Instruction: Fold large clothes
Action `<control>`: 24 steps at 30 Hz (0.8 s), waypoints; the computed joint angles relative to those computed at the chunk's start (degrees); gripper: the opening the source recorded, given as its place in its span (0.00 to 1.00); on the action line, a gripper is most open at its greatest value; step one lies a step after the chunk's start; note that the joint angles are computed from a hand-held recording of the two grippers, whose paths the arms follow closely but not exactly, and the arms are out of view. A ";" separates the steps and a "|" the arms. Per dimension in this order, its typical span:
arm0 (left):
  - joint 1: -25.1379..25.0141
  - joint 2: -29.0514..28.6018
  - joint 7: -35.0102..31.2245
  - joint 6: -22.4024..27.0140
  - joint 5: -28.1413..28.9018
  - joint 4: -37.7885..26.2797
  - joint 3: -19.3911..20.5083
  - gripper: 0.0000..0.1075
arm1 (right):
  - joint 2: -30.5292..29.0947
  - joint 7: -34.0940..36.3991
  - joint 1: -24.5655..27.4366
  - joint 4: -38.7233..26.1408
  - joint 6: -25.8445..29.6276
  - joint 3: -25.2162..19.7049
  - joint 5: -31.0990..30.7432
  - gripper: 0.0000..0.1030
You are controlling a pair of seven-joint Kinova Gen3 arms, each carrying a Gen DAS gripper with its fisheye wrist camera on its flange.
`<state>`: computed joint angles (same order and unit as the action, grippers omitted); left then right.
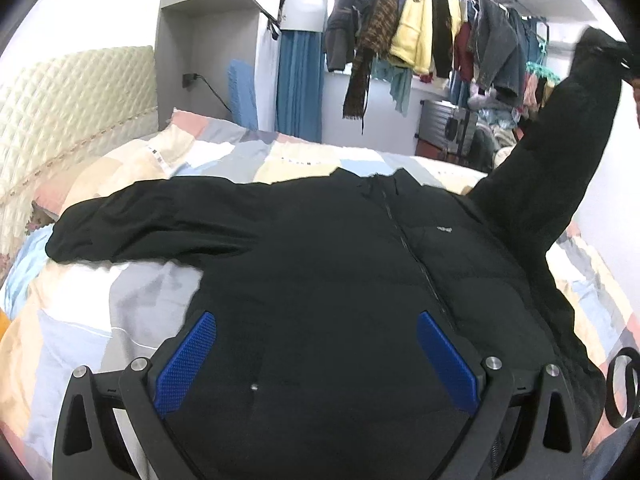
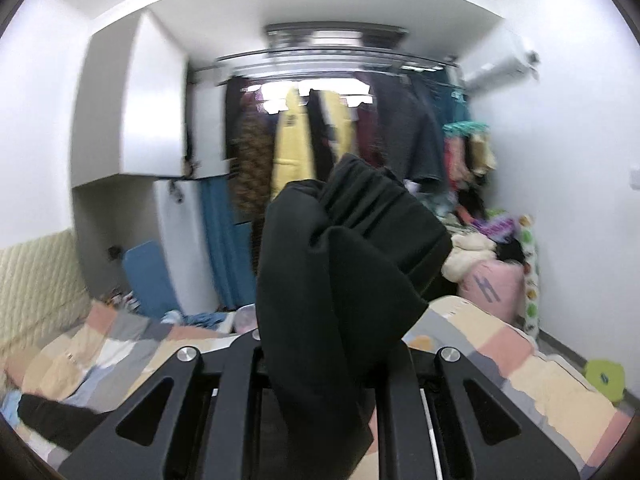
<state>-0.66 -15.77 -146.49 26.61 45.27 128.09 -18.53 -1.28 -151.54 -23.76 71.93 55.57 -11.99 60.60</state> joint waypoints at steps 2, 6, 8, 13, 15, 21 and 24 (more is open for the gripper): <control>0.87 0.27 -4.06 -0.14 2.15 0.35 -3.01 0.95 | 3.20 0.36 -3.65 -3.60 3.84 -2.61 3.07 0.15; 0.26 1.71 -10.82 0.82 6.48 0.39 -5.82 0.95 | 9.91 0.16 -11.98 -7.94 7.73 -3.83 7.41 0.17; -0.54 2.73 -14.06 2.87 9.48 -0.35 -7.41 0.95 | 13.58 0.22 -15.01 -9.57 7.35 -3.68 7.38 0.17; -2.70 4.60 -23.95 4.14 18.37 -0.73 -9.46 0.95 | 22.88 2.52 -20.48 -15.20 4.36 -2.53 5.17 0.17; -4.04 5.46 -27.10 5.99 21.91 -0.58 -10.39 0.95 | 26.64 3.96 -21.49 -17.38 2.45 -3.01 3.45 0.18; -8.93 8.98 -33.48 11.72 27.91 -0.95 -11.11 0.95 | 37.16 8.60 -22.92 -24.07 -0.58 -2.70 -5.96 0.18; -11.43 10.79 -34.47 12.43 29.81 -0.95 -10.10 0.95 | 40.70 11.66 -22.35 -24.60 -2.28 -2.91 -10.38 0.18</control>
<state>-12.10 -4.98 -180.96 39.03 75.08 127.14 -28.63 39.42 -139.88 -46.11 47.34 53.29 -14.90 50.22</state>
